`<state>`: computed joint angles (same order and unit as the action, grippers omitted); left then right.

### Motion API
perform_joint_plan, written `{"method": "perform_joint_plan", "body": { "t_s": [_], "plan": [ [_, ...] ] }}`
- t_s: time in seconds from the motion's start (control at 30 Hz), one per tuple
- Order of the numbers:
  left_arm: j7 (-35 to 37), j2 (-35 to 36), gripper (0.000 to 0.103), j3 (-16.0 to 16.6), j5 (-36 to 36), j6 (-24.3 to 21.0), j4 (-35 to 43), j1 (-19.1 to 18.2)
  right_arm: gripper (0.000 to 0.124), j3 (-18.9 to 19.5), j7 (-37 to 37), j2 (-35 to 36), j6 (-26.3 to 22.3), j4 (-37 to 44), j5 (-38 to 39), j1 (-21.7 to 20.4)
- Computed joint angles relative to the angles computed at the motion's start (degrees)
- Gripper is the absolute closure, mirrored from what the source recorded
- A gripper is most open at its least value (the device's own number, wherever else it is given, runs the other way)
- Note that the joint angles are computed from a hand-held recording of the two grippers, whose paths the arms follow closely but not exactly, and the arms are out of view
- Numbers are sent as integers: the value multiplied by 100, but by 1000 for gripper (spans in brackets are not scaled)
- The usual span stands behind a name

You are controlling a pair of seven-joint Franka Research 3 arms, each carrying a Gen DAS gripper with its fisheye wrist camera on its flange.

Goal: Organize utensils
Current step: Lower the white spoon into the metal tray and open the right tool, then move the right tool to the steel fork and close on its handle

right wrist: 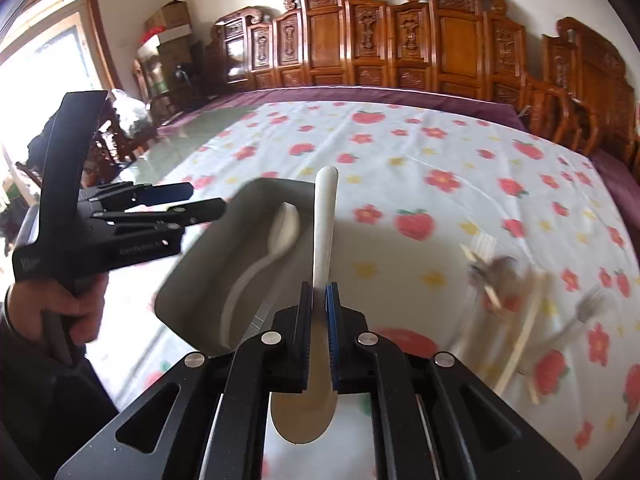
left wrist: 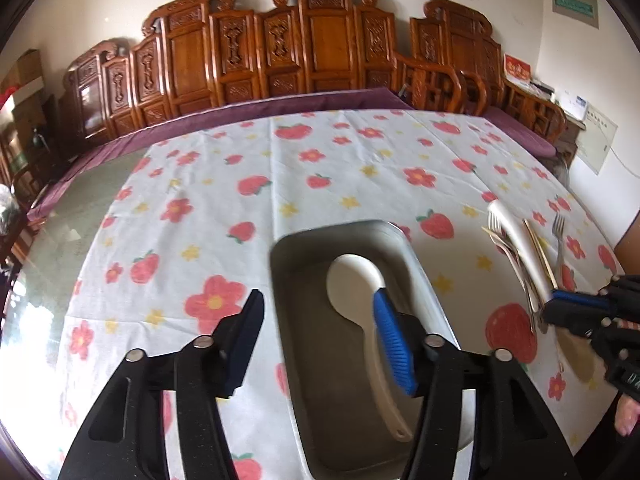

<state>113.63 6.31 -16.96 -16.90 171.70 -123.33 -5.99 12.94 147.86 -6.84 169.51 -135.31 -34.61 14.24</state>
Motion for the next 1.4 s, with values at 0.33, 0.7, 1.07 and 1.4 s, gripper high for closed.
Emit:
{"method": "perform_joint_plan", "body": {
  "t_s": [0.33,0.7,1.07,1.4],
  "plan": [
    [196,18,35,97,-572,-158,207,294,115,-416,-785,1356,44,1283,1211,739],
    [257,-63,35,137,-896,-109,216,386,112,-996,-1310,1972,-134,1826,1762,1603],
    [782,-200,35,-24,-1390,18,89,51,106,-1657,772,580,-226,591,-483,1791],
    [1953,-374,35,-181,-2655,133,-69,-535,102,-1118,1305,-1154,-1043,-736,-1178,721]
  ]
}}
